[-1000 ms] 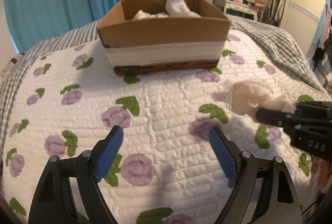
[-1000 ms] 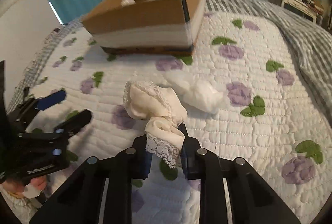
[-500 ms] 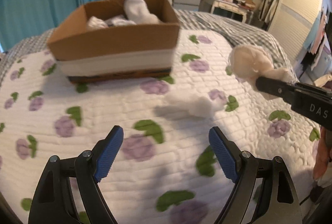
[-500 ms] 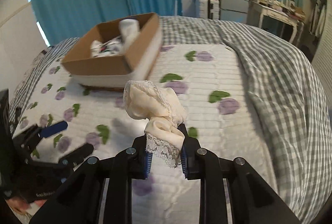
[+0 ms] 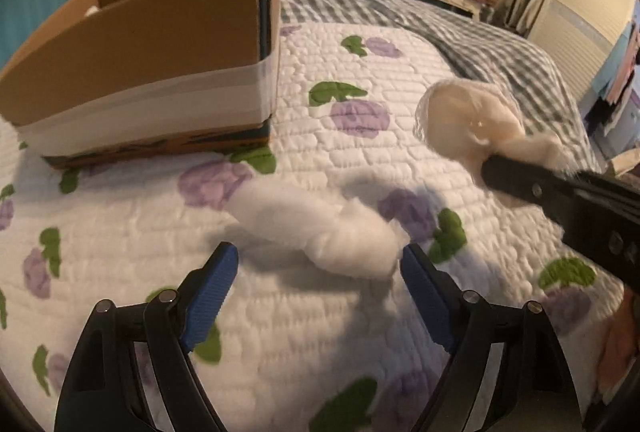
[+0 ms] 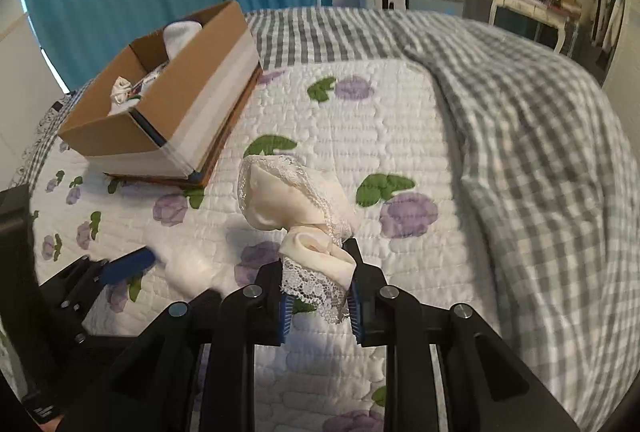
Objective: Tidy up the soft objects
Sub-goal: 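Grasp the cream lace cloth with the right gripper while the left grasps white cotton, then lower both held items into the box and release them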
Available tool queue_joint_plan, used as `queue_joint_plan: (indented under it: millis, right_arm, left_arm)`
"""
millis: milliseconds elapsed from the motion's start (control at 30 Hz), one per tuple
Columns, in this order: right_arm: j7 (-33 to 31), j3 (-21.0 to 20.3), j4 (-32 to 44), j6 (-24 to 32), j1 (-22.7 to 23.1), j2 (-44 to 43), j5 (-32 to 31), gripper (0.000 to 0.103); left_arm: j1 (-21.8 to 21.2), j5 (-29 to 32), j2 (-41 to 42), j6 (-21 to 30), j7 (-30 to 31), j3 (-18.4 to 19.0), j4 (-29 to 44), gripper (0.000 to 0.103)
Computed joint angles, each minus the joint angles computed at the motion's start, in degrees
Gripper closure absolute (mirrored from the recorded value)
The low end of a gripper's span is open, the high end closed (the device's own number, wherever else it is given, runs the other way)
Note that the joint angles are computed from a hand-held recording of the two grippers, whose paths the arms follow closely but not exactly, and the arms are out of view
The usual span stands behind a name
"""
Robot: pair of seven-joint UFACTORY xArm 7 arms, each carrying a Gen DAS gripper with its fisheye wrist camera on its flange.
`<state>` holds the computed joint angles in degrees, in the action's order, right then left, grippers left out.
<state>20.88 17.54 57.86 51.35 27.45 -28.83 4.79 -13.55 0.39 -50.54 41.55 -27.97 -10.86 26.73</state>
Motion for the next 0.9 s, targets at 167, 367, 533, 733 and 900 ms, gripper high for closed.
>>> queue_joint_plan:
  millis: [167, 367, 533, 733, 900]
  right_arm:
    - [-0.18, 0.04, -0.55, -0.52, 0.41, -0.45, 0.39, 0.081]
    - [1.16, 1.82, -0.54, -1.15, -0.55, -1.86, -2.79, 0.081]
    - [2.51, 3.15, 0.99, 0.62, -0.71, -3.86, -4.46, 0.081]
    - [3.71, 5.84, 7.59, 4.48, -1.0, -4.91, -6.27, 0.081]
    - [4.34, 8.67, 15.64, 6.83, -1.91, -2.93, -7.89, 0.081]
  left_arm:
    - [-0.71, 0.13, 0.0, -1.97, 2.12, 1.19, -0.88, 0.046]
    - [-1.16, -0.15, -3.32, -0.37, 5.51, 1.93, -0.48, 0.059]
    - [-0.59, -0.42, -9.72, 4.33, 7.55, 2.56, 0.76, 0.059]
    - [1.46, 0.16, -15.62, 9.85, 10.03, 2.76, 5.4, 0.059]
    - [4.18, 1.53, -19.77, 13.83, 13.33, 3.85, 9.98, 0.059]
